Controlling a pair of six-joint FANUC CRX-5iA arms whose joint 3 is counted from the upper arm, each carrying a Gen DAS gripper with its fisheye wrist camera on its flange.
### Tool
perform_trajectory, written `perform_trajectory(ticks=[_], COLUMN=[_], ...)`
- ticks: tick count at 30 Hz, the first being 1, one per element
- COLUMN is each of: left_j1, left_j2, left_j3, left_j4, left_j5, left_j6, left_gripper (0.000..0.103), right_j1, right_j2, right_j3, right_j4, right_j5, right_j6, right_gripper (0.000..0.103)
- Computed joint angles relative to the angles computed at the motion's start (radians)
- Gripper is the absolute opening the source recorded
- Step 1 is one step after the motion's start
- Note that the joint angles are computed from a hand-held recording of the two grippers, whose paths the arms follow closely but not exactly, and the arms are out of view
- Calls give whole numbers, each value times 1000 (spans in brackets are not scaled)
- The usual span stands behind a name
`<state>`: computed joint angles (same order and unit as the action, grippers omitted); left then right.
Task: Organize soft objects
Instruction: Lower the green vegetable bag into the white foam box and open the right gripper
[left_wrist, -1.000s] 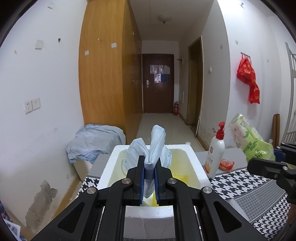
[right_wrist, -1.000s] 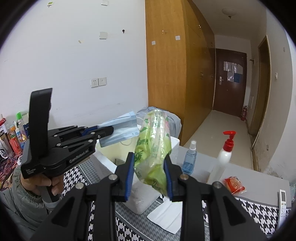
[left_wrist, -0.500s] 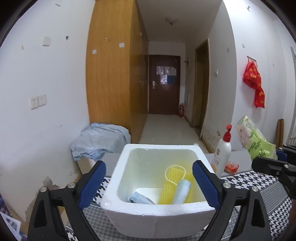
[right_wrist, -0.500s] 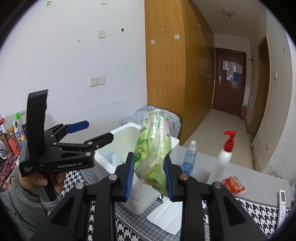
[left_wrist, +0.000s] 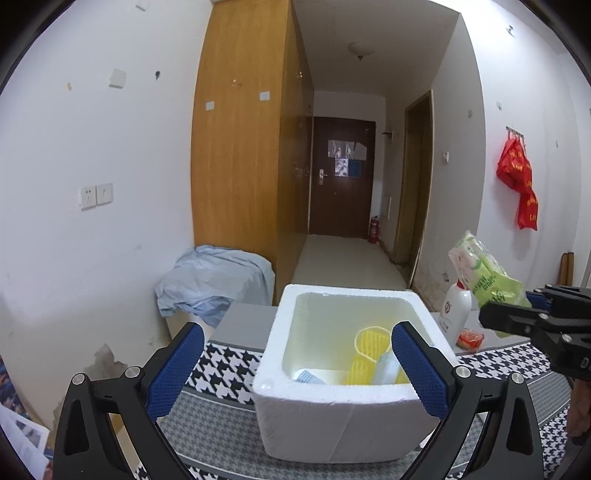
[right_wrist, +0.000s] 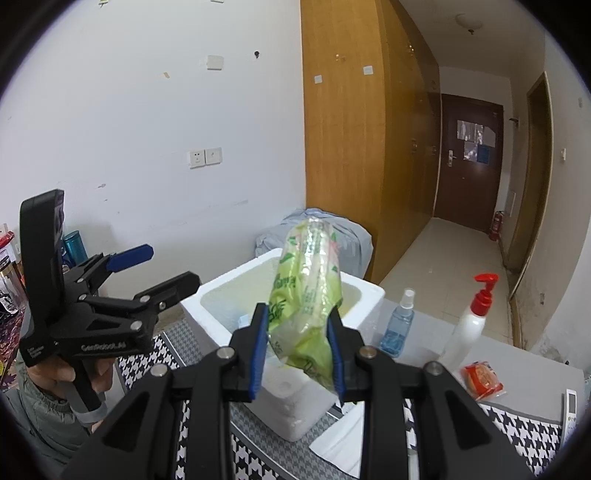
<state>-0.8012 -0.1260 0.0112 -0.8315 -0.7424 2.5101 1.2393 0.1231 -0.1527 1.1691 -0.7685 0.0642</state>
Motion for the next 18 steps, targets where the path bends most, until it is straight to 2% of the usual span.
perform_trajectory(ticks=[18], left_j1=[-14], left_j2=[-57], left_j3=[-52], left_j4=[-81], left_j5=[-66], left_j6=[82], left_gripper=[102], right_j1=[-35], right_j2=[81], right_j3=[106], right_j4=[-112], right_j5=[77], right_j6=[132], right_gripper=[34])
